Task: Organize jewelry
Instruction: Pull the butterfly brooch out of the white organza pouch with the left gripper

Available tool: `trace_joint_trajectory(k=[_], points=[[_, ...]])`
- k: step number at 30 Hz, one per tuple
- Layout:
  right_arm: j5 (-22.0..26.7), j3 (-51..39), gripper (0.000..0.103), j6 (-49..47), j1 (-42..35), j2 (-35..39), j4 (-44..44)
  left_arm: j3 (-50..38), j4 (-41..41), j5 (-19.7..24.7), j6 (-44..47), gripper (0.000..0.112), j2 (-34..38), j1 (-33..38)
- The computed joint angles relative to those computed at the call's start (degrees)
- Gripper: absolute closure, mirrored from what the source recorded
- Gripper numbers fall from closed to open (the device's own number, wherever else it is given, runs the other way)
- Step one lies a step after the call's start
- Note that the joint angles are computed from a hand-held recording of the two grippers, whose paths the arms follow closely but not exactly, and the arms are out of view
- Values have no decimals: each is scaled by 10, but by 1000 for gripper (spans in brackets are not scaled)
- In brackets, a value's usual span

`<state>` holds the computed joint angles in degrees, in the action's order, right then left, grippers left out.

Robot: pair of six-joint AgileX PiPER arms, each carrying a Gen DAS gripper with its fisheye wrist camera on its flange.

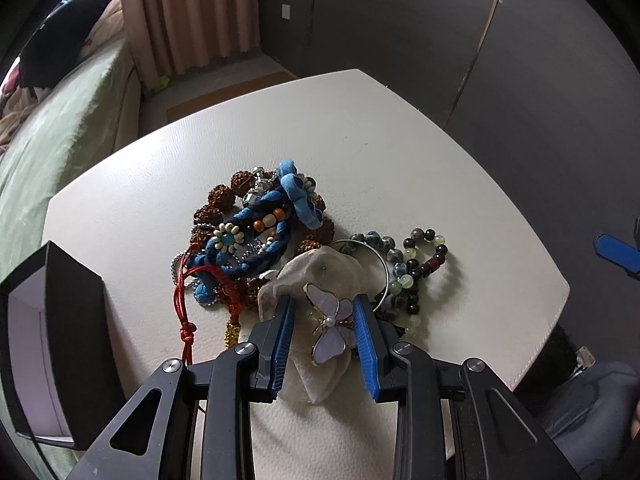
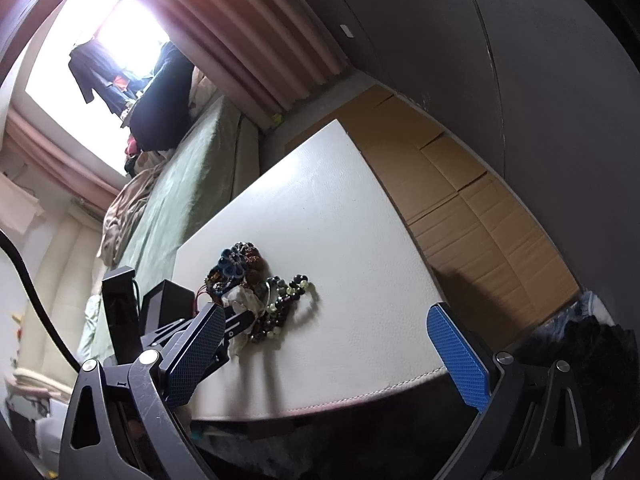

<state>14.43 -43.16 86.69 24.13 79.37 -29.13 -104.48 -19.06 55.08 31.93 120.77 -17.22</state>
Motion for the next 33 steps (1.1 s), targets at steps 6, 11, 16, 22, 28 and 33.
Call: trace_joint_trajectory(k=[6,11,16,22,28,33], points=[[9,-8,1,-10,4,9,11,2,-33,25,27,101,-10,13],[27,-30,1,-1,13,19,-2,17,-80,36,65,102,-38,41],[17,-45,2,-6,14,29,4,5,-108,67,81,102,-46,68],[13,-75,2,-16,32,58,14,15,-107,87,91,102,-54,95],[-6,-107,12,-125,39,101,126,32,-64,108,85,101,-49,108],[-3,-133,14,-152,55,129,160,41,-28,110,75,100,-44,108]])
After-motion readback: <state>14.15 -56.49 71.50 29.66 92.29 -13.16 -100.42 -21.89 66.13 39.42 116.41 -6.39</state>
